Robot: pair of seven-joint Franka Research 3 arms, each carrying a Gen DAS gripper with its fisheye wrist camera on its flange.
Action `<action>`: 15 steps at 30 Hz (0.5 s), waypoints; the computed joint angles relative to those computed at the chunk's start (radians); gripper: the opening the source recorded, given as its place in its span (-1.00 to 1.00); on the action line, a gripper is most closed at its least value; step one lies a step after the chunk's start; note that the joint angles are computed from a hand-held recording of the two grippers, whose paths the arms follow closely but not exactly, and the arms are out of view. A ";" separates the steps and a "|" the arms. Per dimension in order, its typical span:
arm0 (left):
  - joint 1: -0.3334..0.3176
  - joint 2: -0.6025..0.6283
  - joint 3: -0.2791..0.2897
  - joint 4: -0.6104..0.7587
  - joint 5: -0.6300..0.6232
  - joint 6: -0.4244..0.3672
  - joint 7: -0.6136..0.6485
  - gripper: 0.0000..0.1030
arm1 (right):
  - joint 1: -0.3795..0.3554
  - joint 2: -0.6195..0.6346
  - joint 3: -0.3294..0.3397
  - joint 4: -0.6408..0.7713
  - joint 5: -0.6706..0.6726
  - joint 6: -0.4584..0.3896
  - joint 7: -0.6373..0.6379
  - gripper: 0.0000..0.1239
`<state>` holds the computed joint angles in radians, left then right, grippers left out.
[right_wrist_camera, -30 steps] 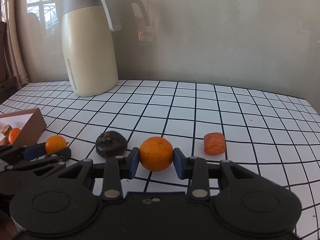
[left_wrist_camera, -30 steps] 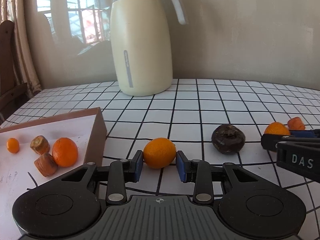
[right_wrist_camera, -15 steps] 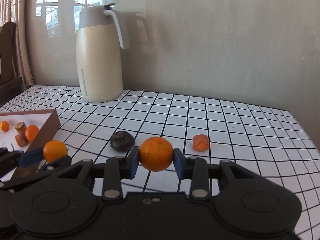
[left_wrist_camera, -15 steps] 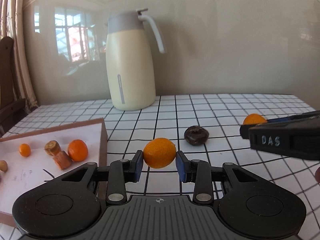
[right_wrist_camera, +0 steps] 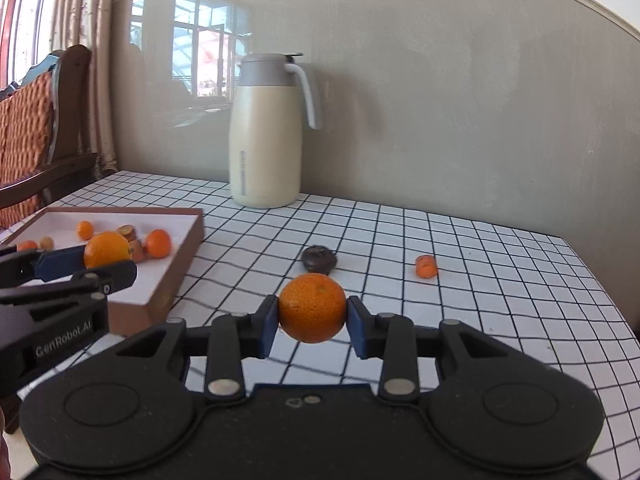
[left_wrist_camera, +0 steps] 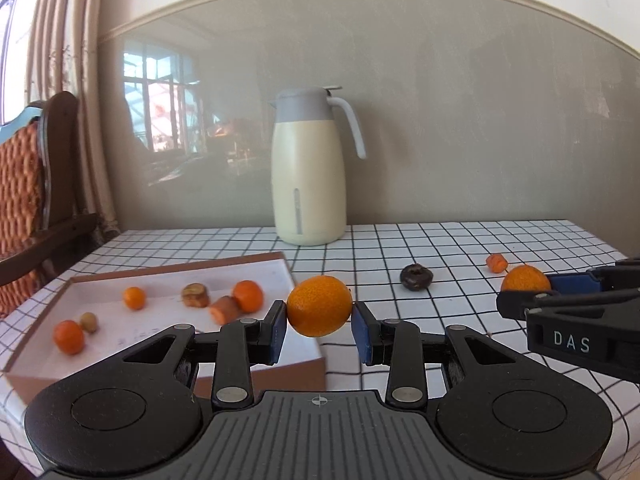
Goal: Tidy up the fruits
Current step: 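Lift both oranges and carry them toward the cardboard tray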
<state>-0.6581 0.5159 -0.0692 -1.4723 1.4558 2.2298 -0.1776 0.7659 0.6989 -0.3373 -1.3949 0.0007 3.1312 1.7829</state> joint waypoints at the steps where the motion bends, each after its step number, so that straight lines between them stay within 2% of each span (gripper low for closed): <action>1: -0.003 -0.025 0.002 -0.036 0.008 -0.003 -0.018 -0.31 | 0.016 -0.006 -0.011 -0.009 -0.002 0.006 0.005 -0.55; 4: 0.000 -0.093 -0.012 -0.134 0.041 -0.030 -0.073 -0.31 | 0.051 -0.022 -0.027 -0.032 -0.003 0.027 0.007 -0.55; 8: 0.031 -0.168 -0.050 -0.236 0.066 -0.071 -0.122 -0.31 | 0.064 -0.016 -0.011 -0.011 0.005 0.031 -0.016 -0.55; 12: 0.067 -0.231 -0.088 -0.321 0.078 -0.109 -0.167 -0.31 | 0.057 -0.008 0.034 0.014 0.014 0.044 -0.056 -0.55; 15: 0.091 -0.267 -0.112 -0.370 0.092 -0.136 -0.193 -0.31 | 0.016 -0.001 0.117 0.037 0.028 0.059 -0.116 -0.55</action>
<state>-0.5675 0.2484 -0.1813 -1.8424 1.5474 2.0935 -0.3703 0.7818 0.6977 -0.2198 -1.3576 0.0283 3.1899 1.6669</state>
